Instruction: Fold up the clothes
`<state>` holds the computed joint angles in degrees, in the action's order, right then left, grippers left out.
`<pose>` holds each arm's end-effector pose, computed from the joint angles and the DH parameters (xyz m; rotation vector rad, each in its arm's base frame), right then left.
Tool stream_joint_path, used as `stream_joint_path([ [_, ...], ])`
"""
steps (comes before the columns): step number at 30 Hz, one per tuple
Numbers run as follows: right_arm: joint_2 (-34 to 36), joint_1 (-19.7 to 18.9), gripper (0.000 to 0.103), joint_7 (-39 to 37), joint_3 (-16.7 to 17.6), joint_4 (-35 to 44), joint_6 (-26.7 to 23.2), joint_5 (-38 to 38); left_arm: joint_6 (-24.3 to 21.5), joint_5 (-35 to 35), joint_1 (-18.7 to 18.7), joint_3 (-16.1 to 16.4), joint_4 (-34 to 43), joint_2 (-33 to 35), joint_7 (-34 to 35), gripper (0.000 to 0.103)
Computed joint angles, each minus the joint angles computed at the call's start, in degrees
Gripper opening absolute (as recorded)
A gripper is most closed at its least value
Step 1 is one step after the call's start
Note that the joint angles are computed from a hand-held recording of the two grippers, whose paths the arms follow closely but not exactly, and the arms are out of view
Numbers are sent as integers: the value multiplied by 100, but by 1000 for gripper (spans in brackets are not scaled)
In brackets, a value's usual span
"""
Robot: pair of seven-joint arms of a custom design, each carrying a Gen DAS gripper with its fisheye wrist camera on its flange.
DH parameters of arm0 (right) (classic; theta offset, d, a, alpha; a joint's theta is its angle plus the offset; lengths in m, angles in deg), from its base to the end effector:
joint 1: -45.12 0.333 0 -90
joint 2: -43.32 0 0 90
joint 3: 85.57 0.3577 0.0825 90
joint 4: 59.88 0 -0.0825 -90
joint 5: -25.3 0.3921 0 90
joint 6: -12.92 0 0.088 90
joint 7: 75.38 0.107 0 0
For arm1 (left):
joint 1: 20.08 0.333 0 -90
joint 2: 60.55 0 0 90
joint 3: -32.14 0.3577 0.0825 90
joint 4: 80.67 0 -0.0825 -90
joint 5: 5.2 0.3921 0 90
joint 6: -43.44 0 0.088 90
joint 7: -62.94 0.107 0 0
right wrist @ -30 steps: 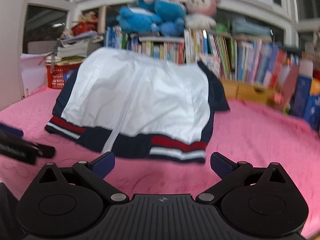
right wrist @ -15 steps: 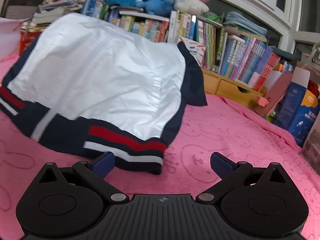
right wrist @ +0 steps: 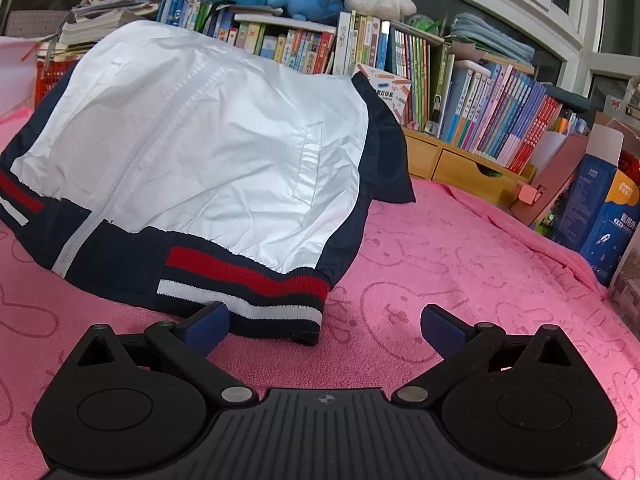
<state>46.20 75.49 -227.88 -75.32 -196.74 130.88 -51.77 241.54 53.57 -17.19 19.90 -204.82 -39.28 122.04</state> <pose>0.4060 0.2797 0.3348 -1.3700 2.0715 -1.3822 0.5679 -0.1856 0.3458 -1.0768 2.2923 -0.9745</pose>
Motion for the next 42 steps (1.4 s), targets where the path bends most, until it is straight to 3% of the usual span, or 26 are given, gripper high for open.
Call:
stream_joint_path([
  [8, -81, -69, 103, 105, -36, -66, 208, -3, 9, 248, 268, -161, 75, 42, -377, 103],
  [11, -91, -93, 103, 0, -37, -40, 191, 31, 137, -109, -125, 224, 0, -9, -75, 103],
  [13, -32, -76, 103, -226, -18, 71, -95, 130, 198, -366, -342, 421, -53, -39, 158, 103],
  [17, 233, 28, 103, -620, -29, 460, -1277, 395, 168, -674, -471, 487, -46, -22, 382, 103],
  [19, 178, 0, 103, -680, -76, 475, -1324, 460, 128, -704, -430, 429, -49, -18, 392, 103],
  [21, 17, -21, 103, -590, -75, 357, -1107, 380, 211, -963, -657, 634, -121, -37, 615, 103],
  [24, -170, -33, 103, -414, -15, 167, -319, -154, 211, -1334, -868, 749, -108, -16, 841, 103],
  [30, 555, 32, 103, -918, -26, 1011, 939, -1003, 24, -938, -172, -38, 225, 85, 216, 103],
  [33, 1126, 108, 103, -1504, -172, 1744, 1114, -921, -116, -367, 452, -660, 426, 193, -336, 103],
  [35, 1449, 187, 103, -1880, -299, 2193, 1118, -746, -74, -263, 455, -625, 463, 199, -484, 103],
  [37, 1619, 272, 103, -2071, -434, 2477, 911, -460, 114, -696, -35, -82, 343, 101, -223, 103],
  [38, 1627, 302, 103, -2028, -498, 2521, 846, -362, 176, -610, -94, 26, 329, 93, -297, 103],
  [41, 1448, 213, 103, -1579, -646, 2316, 1140, -357, 266, -119, 242, -185, 318, 127, -599, 103],
  [42, 1395, 192, 103, -1394, -668, 2232, 1207, -397, 348, 300, 507, -391, 358, 174, -857, 103],
])
